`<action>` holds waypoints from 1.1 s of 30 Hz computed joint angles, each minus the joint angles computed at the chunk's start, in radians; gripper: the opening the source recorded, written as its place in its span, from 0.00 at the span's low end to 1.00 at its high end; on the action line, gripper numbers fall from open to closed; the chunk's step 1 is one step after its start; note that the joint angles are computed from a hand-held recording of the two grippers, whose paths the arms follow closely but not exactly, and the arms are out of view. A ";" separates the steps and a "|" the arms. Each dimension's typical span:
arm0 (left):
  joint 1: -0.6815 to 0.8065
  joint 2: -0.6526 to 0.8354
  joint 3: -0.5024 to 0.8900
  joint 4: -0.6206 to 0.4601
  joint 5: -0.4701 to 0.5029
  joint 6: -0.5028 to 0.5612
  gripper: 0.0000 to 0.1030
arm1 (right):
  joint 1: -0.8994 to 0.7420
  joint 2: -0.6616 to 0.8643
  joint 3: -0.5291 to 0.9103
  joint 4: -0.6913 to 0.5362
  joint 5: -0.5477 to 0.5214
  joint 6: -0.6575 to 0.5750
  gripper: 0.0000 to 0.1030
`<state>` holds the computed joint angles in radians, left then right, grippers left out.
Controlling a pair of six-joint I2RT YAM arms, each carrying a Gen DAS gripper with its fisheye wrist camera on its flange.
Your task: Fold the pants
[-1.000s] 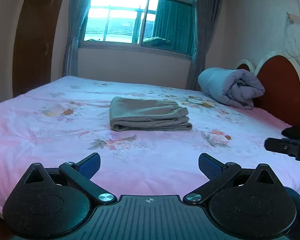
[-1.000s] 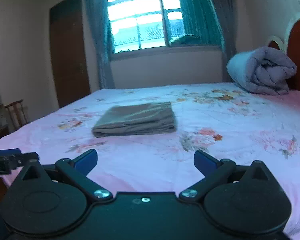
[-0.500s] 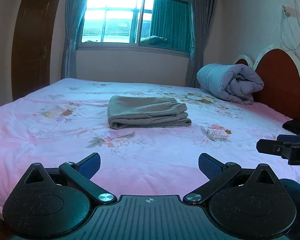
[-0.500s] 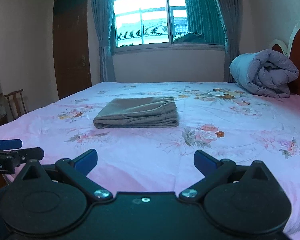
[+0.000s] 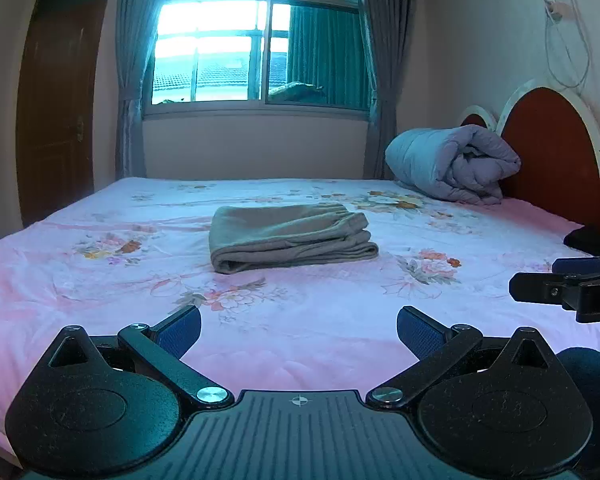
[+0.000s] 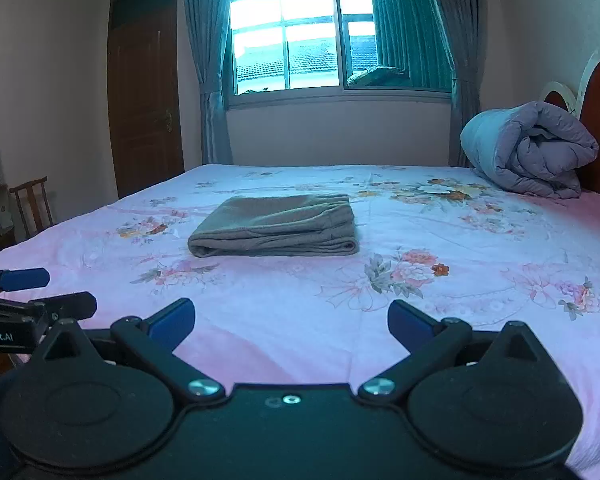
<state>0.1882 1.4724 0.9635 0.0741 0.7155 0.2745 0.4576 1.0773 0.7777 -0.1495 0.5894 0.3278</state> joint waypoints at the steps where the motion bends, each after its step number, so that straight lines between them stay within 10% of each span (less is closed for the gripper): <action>1: -0.001 0.001 -0.001 -0.001 -0.003 0.002 1.00 | -0.001 0.000 -0.001 0.002 -0.001 0.000 0.94; 33: 0.009 0.017 0.022 -0.023 0.005 0.006 1.00 | -0.003 0.008 0.007 -0.009 -0.013 0.000 0.94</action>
